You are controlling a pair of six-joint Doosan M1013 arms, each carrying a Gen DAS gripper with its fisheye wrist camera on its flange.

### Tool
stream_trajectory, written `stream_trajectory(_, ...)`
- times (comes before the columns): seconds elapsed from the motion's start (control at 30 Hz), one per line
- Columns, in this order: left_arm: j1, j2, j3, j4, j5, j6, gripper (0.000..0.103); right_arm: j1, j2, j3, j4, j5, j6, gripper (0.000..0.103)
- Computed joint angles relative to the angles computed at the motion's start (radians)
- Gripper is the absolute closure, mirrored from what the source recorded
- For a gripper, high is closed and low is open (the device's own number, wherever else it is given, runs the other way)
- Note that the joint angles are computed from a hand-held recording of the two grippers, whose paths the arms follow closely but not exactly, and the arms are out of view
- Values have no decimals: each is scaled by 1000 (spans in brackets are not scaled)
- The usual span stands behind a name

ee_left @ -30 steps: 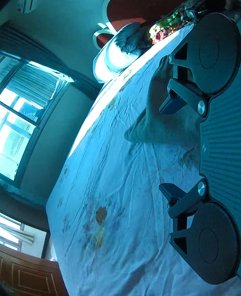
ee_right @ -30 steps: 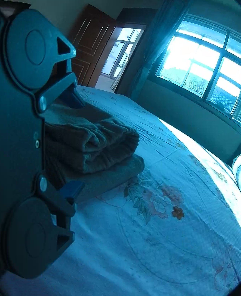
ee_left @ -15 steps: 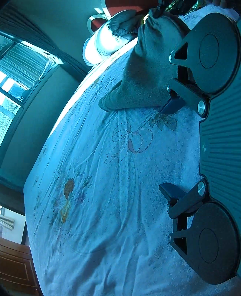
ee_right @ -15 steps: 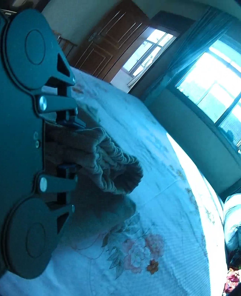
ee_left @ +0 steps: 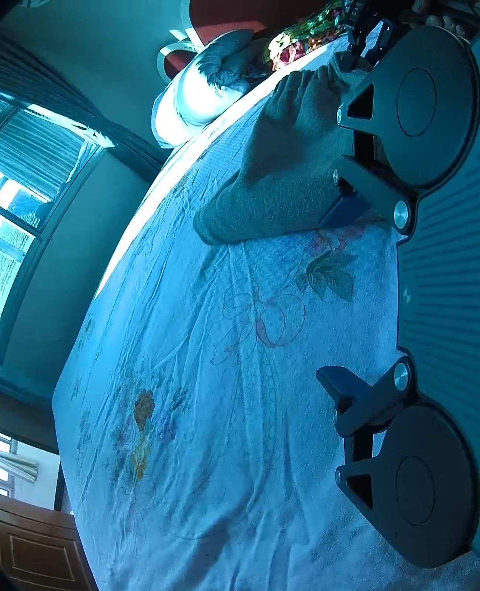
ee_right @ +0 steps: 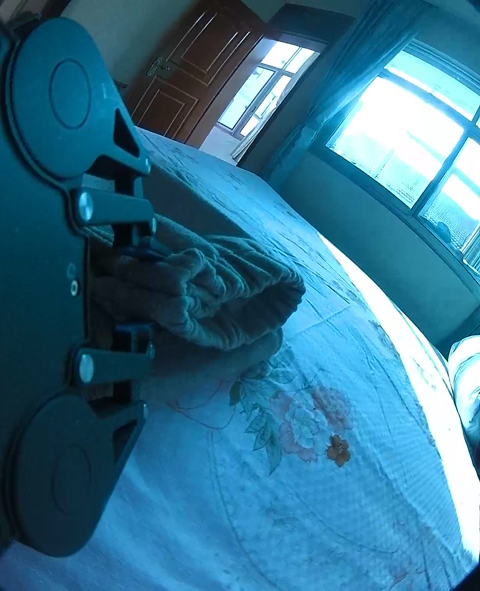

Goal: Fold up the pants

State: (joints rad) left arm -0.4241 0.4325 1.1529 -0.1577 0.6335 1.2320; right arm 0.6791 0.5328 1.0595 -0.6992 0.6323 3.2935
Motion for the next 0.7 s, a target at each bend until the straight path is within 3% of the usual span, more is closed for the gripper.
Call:
stream_trajectory(0.07, -7, -2, -2, -67, -7, 92, 22, 0, -4, 12, -20, -29, 55, 80)
stream_trajectory(0.17, -29, -12, 12, -69, -9, 170, 22, -4, -14, 37, -59, -78, 138, 80)
stream_trajectory(0.23, -37, -24, 35, -92, -14, 232, 22, -4, -13, 36, -43, -78, 112, 80)
stream_trajectory(0.3, -47, -20, 33, -76, 29, 263, 22, -10, -8, 27, 16, -80, 54, 78)
stream_trajectory(0.4, -72, 0, 11, 68, 48, 161, 22, -14, 8, 5, 45, -63, 15, 72)
stream_trajectory(0.5, -86, 28, -33, 202, 85, 13, 22, -15, 25, -23, 86, -26, -35, 54)
stream_trajectory(0.57, -96, 30, -35, 304, 89, -63, 22, -11, 31, -34, 78, -4, -61, 66)
stream_trajectory(0.63, -87, 8, 8, 307, 16, -142, 22, -7, 30, -44, 71, 9, -76, 81)
stream_trajectory(0.7, -93, -18, 57, 376, -61, -209, 22, 11, 21, -36, -60, 7, -30, 82)
